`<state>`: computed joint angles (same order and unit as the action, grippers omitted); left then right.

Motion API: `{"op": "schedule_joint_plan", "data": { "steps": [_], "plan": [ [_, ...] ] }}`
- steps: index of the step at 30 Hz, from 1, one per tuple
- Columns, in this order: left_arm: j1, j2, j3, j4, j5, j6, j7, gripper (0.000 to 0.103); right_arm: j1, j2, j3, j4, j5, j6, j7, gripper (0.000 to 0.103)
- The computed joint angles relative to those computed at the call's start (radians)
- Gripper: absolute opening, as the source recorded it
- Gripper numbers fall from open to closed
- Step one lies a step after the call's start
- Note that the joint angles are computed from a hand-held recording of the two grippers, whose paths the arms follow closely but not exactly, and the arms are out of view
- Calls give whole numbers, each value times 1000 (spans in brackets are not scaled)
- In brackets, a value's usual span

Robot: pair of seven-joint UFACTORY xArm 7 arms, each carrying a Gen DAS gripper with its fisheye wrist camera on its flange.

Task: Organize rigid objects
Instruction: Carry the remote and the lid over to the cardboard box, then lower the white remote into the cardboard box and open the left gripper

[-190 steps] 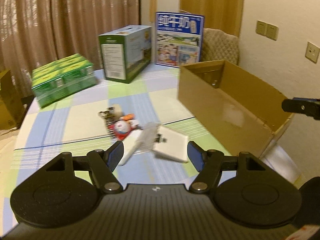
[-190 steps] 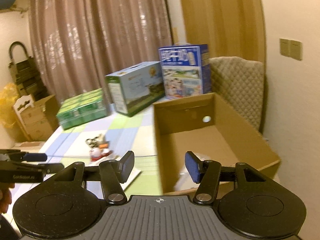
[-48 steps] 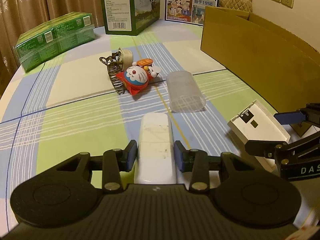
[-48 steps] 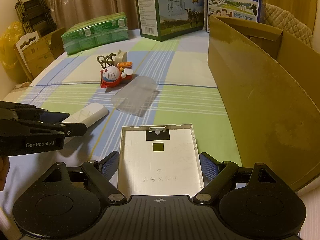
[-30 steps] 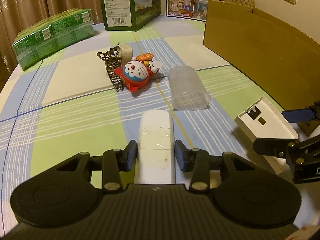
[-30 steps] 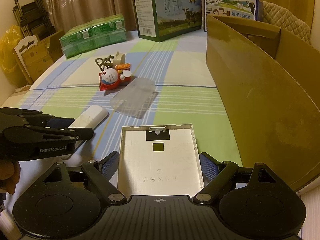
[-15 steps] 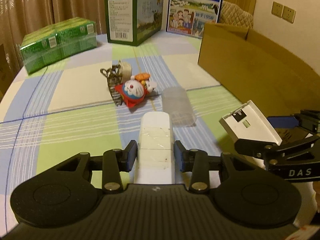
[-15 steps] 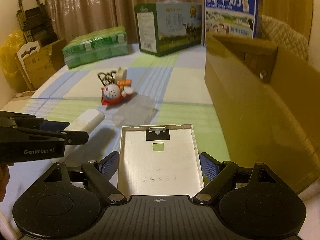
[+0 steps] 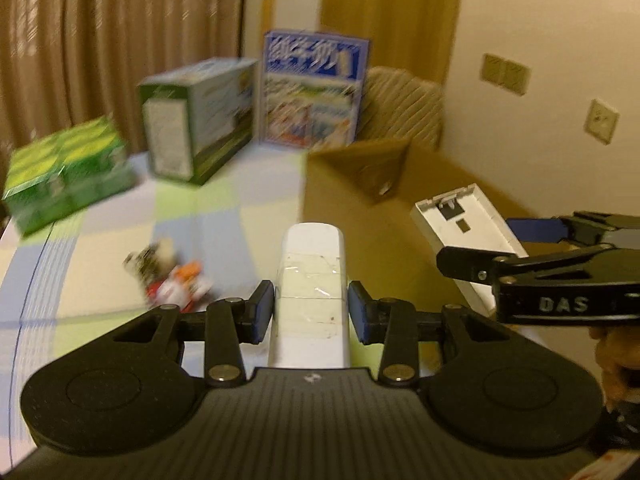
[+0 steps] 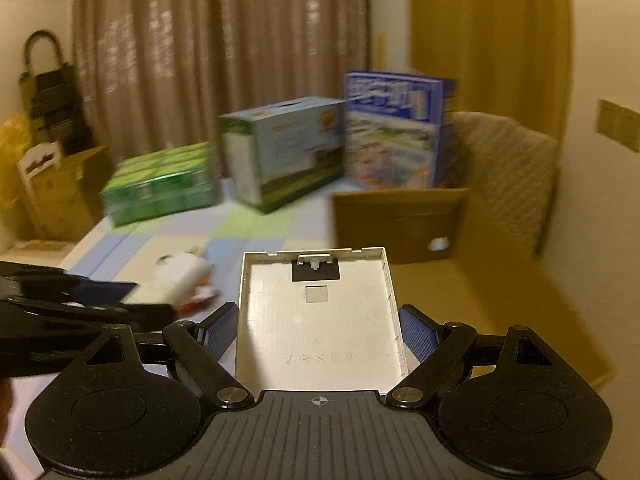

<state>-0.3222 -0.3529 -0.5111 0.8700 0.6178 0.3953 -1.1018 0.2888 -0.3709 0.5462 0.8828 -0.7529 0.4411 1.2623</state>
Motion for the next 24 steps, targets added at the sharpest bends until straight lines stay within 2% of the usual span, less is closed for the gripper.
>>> {"op": "schedule_joint_plan", "data": {
  "steps": [3,9,15,24],
  "plan": [
    [18,100,-49,125,69,19,-29,35,12,-81,-81,-64,72,21,-69,83],
    [-50,353,-79,382,234,105,-95,35,-25,-205,-161,-180,209,16,-184,83],
    [-167,533,-30,549,277,190,-93,35,-67,-262,-175,-256,296,-30,-274,83],
    [-270,590,85,587,249,200,-79,35,-121,-278,-150,-318,392,-109,-336,83]
  ]
}}
